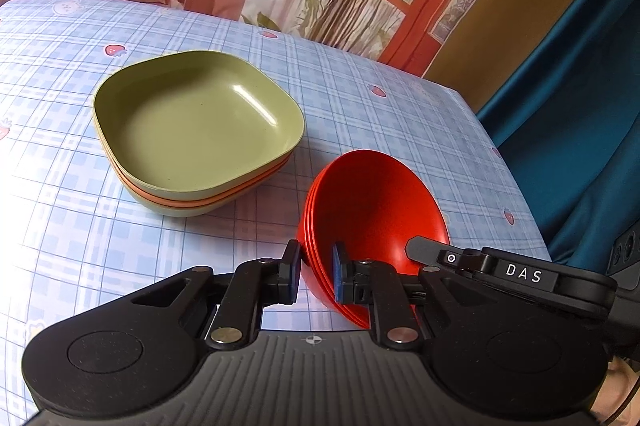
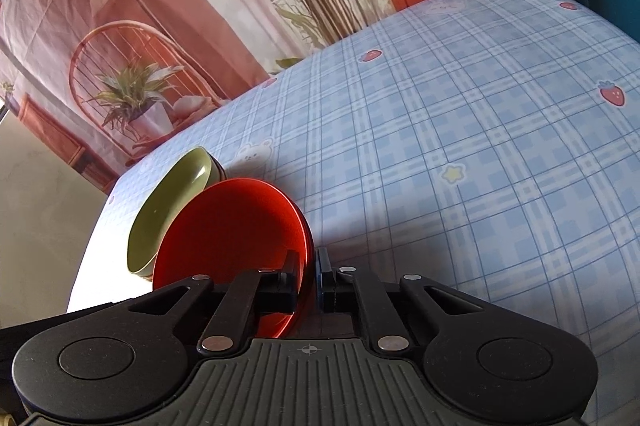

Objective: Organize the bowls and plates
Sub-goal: 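Lower the red bowls into the top green plate with the left tool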

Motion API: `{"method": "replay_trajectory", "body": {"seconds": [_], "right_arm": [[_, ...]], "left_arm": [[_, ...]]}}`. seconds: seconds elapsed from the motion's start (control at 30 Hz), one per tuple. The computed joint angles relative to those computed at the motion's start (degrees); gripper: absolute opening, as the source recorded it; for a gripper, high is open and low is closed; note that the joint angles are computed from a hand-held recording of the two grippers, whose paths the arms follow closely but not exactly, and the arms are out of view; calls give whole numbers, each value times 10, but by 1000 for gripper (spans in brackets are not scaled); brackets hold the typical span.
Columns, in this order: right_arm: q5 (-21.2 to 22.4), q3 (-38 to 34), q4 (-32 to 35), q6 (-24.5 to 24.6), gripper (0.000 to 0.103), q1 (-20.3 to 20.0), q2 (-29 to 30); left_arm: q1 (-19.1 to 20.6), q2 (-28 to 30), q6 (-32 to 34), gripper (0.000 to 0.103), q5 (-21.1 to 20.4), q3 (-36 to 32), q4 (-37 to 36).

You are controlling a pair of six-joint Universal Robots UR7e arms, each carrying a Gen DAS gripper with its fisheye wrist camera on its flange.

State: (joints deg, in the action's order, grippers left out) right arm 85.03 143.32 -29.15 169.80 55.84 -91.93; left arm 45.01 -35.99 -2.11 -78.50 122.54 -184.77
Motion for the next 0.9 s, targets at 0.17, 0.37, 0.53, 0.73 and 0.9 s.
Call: {"method": "replay_trajectory", "body": {"seconds": [0.17, 0.37, 0.53, 0.73, 0.9], "right_arm": [[65, -30, 38, -3, 7, 55, 6], [154, -88, 101, -10, 7, 142, 24], [188, -134, 140, -4, 7, 197, 39], [217, -200, 174, 0, 7, 251, 80], [229, -252, 187, 3, 7, 277, 120]], "left_arm": [[5, -9, -5, 17, -3, -2, 5], [12, -27, -13, 17, -5, -11, 21], [17, -47, 3, 17, 0, -21, 23], [32, -60, -1, 17, 4, -43, 34], [37, -56, 7, 17, 24, -64, 43]]}}
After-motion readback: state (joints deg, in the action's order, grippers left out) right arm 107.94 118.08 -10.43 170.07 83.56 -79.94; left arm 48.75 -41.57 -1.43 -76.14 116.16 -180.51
